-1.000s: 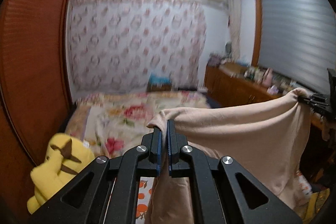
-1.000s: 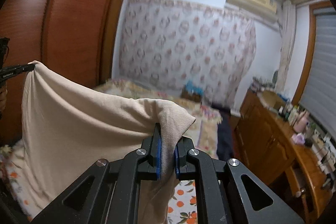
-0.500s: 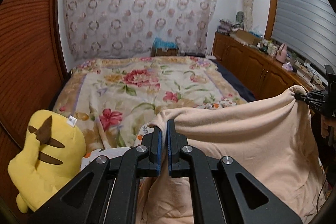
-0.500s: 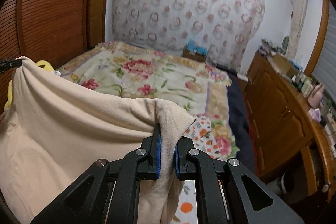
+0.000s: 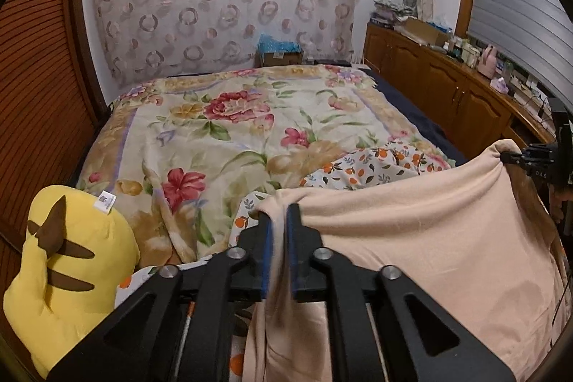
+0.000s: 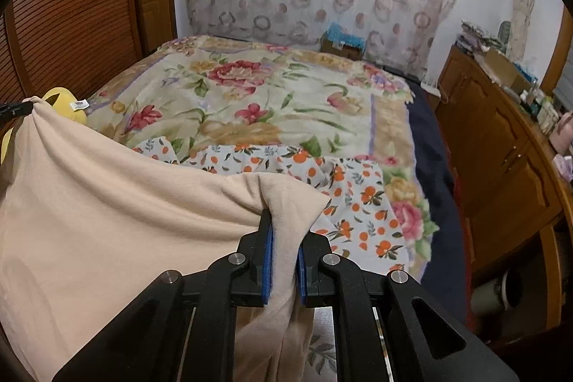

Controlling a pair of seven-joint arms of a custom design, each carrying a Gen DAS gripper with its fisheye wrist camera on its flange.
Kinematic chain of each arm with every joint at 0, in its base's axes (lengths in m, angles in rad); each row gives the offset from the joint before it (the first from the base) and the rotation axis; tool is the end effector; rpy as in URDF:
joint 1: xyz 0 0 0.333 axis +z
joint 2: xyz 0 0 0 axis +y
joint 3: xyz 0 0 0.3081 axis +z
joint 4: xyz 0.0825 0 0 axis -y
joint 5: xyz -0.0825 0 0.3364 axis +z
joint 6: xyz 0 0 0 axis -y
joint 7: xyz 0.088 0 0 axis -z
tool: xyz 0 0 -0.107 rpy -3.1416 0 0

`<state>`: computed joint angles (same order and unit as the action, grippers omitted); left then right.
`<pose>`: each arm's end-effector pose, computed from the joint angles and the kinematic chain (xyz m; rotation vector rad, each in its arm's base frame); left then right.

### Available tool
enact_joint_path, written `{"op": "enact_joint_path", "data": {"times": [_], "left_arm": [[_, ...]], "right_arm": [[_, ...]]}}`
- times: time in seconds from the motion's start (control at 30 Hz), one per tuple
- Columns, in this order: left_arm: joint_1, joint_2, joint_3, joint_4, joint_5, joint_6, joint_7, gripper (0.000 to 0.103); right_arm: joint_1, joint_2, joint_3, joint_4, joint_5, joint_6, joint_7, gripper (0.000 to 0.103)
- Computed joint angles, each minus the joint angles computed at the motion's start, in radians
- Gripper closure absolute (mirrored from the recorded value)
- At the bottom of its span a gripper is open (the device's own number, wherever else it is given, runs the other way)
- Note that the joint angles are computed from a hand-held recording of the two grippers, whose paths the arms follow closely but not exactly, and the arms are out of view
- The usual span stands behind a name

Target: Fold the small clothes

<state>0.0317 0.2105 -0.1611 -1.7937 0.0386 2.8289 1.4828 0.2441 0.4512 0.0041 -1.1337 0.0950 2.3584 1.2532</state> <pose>0.6184 -0.0731 0.5442 -1.7135 1.8099 -0.8565 0.6628 0.1684 0.6370 -2.1388 1.2334 -0.6542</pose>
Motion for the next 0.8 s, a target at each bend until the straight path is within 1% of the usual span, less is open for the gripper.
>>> {"op": "enact_joint_path", "data": {"times": [0.03,0.07,0.1,0.13,0.17,0.2,0.23,0.27,0.33,0.47,0.63,0.8], "left_arm": [[0.003,-0.001,-0.003,-0.002,-0.006,0.000,0.006,0.073],[0.010,-0.004,-0.010,-0.008,-0.022,0.005,0.021,0.062],[0.021,-0.017,-0.024,-0.025,-0.052,0.011,0.049,0.058],[0.025,-0.025,-0.029,-0.035,-0.072,0.009,0.064,0.048],[0.025,-0.033,-0.029,-0.041,-0.085,-0.002,0.070,0.031],[0.028,-0.048,-0.033,-0.056,-0.109,-0.009,0.084,0.025],[0.035,-0.076,-0.044,-0.092,-0.157,0.003,0.120,0.022],[0.033,-0.093,-0.044,-0.114,-0.184,0.007,0.143,0.022],[0.017,-0.130,-0.033,-0.154,-0.199,-0.001,0.163,0.022],[-0.028,-0.225,0.002,-0.268,-0.175,0.000,0.145,0.022],[-0.095,-0.359,0.044,-0.428,-0.213,0.012,0.151,0.022],[-0.135,-0.458,0.065,-0.549,-0.157,0.029,0.091,0.022]], "right_arm": [[0.002,0.000,-0.001,-0.001,-0.002,-0.006,0.003,0.093],[0.005,-0.008,-0.004,-0.006,-0.008,-0.011,0.008,0.089],[0.008,-0.009,-0.006,-0.009,-0.013,-0.011,0.014,0.087],[0.010,-0.018,-0.008,-0.018,-0.019,-0.013,0.018,0.084],[0.011,-0.027,-0.009,-0.027,-0.023,-0.015,0.021,0.081],[0.012,-0.034,-0.009,-0.035,-0.026,-0.015,0.024,0.078],[0.012,-0.057,-0.010,-0.061,-0.029,-0.011,0.029,0.070],[0.012,-0.082,-0.012,-0.095,-0.032,0.001,0.036,0.064],[0.013,-0.117,-0.012,-0.153,-0.040,0.030,0.051,0.060],[0.005,-0.244,-0.006,-0.332,-0.042,0.098,0.066,0.060],[-0.012,-0.413,0.013,-0.561,-0.020,0.171,0.065,0.060],[-0.024,-0.586,0.030,-0.765,0.053,0.206,0.006,0.060]]}}
